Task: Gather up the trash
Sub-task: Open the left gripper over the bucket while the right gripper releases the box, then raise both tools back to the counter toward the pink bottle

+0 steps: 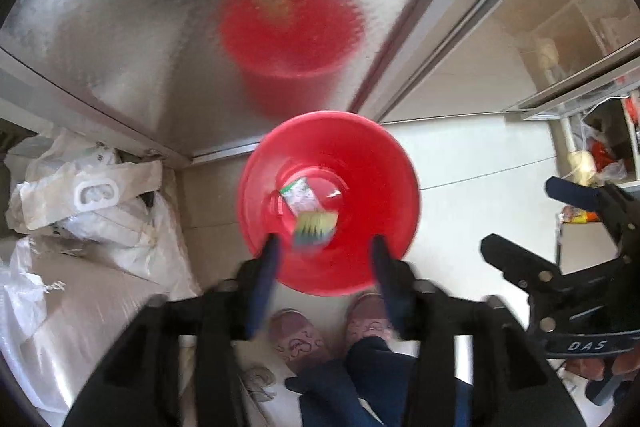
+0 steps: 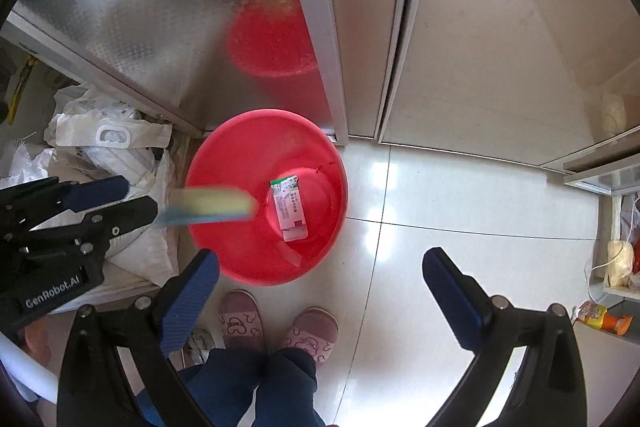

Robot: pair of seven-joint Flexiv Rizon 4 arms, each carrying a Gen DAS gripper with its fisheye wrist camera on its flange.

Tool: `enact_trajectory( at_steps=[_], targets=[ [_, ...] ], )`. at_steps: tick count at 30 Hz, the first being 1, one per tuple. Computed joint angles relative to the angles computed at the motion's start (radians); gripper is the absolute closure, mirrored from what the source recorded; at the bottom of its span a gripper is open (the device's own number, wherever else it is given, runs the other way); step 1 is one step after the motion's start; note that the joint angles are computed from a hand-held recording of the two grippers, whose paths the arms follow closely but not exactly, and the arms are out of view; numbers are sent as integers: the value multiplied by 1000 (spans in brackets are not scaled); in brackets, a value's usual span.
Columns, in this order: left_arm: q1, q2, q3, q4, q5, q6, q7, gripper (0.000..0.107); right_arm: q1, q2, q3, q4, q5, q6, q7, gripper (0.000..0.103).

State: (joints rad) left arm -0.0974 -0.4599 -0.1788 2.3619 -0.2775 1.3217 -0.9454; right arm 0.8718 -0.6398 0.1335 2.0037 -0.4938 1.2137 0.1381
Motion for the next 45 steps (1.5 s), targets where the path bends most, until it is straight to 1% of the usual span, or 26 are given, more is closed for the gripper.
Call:
enact_trajectory(
  at_steps=[3, 5, 8, 10, 13, 16, 18, 21, 24, 27, 28, 31, 33, 36, 38, 40, 44, 45],
  targets=[
    [53, -2, -51, 20, -33, 27, 54, 28, -4, 4, 6, 0, 0, -6, -17, 1],
    [63, 7, -57, 27, -38, 29, 70, 27, -1, 4, 7, -4, -1, -3, -19, 1],
    [47, 36, -32, 25, -30, -2, 69, 25, -7, 12, 23, -16, 12, -29, -32, 1],
    [39, 74, -22, 33, -32, -23, 71, 25, -10, 29, 33, -22, 20, -54, -39, 1],
    [36, 158, -14, 49, -57, -74, 102, 25, -14, 75, 51, -27, 30, -114, -45, 1],
    [16, 270, 17, 50, -92, -167, 127, 24, -15, 147, 81, -56, 42, -264, -54, 1],
    [-5, 353, 48, 38, -98, -237, 123, 24, -16, 209, 96, -72, 40, -356, -44, 1],
    [-32, 469, 99, -7, -94, -365, 112, 23, -24, 300, 125, -112, 39, -491, -38, 1],
    [-52, 557, 141, -80, -75, -493, 83, 19, -26, 370, 154, -181, 36, -647, -53, 1],
    [-55, 622, 162, -172, -42, -618, 42, 19, -31, 417, 179, -277, 58, -800, -99, 1],
    [-57, 643, 169, -203, -47, -660, 39, 19, -30, 430, 183, -309, 59, -847, -107, 1],
    [-56, 686, 182, -295, -62, -759, 17, 16, -17, 463, 193, -408, 30, -987, -132, 1],
    [-50, 698, 191, -351, -81, -816, -7, 11, 0, 477, 199, -466, -12, -1069, -148, 1],
    [-38, 699, 205, -422, -118, -887, -37, 7, 16, 488, 205, -537, -59, -1139, -185, 1],
    [-33, 704, 203, -457, -116, -897, -46, 4, 30, 484, 205, -581, -95, -1179, -212, 1],
    [-30, 712, 202, -490, -111, -897, -50, 4, 40, 483, 202, -613, -127, -1203, -229, 1],
    [-19, 717, 208, -536, -101, -891, -56, 4, 50, 470, 188, -658, -184, -1205, -265, 1],
    [-16, 712, 211, -551, -101, -894, -55, 4, 47, 467, 184, -665, -192, -1192, -283, 1]
  ],
)
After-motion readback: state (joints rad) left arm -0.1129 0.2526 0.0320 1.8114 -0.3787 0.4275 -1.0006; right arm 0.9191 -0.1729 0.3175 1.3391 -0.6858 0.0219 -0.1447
